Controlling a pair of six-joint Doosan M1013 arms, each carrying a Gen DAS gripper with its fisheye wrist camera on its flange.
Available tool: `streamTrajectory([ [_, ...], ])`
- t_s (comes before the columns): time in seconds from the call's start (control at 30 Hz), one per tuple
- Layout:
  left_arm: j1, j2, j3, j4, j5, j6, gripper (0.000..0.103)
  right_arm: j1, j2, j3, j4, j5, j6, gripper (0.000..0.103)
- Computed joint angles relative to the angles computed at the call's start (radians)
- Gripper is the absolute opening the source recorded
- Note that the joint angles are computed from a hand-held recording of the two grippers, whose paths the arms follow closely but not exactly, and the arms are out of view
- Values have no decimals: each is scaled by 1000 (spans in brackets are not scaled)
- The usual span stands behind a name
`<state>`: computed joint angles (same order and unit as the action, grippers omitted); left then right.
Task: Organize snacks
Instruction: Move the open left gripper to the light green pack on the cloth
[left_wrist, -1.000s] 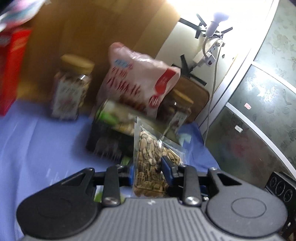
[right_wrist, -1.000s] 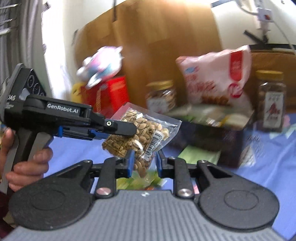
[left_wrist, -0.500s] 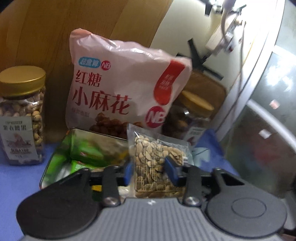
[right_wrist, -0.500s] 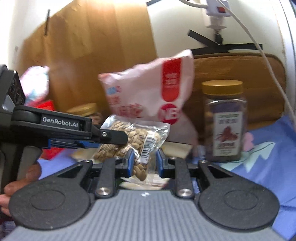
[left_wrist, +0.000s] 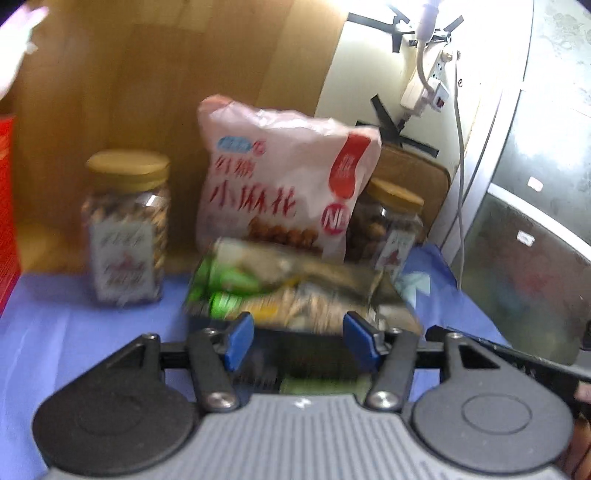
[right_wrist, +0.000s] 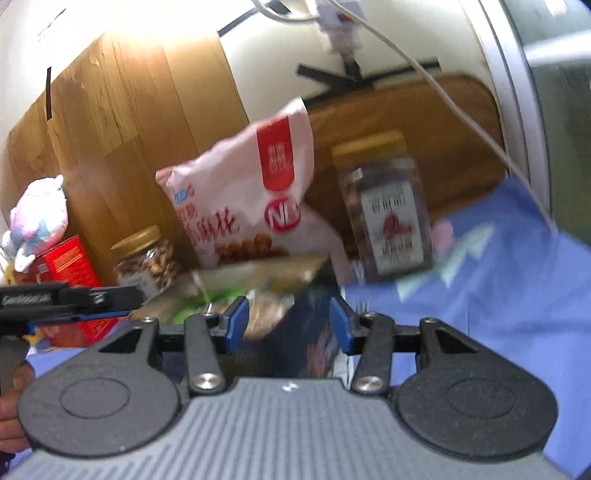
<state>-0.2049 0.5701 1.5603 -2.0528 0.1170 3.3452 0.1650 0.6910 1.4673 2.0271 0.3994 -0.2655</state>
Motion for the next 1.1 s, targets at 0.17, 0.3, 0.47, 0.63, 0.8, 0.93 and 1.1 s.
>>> streamTrajectory([
  [0.17,8,-41,119,-394,-2,343,55,1,6,-6,-369,-23,416,53],
  [0.3,24,-43,156,-421,-31,287,55,9,36,-65,-659,38,719,54],
  [0.47,47,-44,179,-319,-20,113,55,39,58,-122,-810,93,801,56],
  [0.63,50,-60,211,-401,1,185,55,84,62,-148,-927,141,756,55],
  [0.8,51,-87,264,-508,41,272,55,108,59,-147,-936,265,607,55],
  [0.93,50,-107,302,-683,74,446,55,114,34,-104,-887,290,452,55],
  [1.1,54,-102,306,-744,92,496,55,109,8,-70,-750,156,336,55],
])
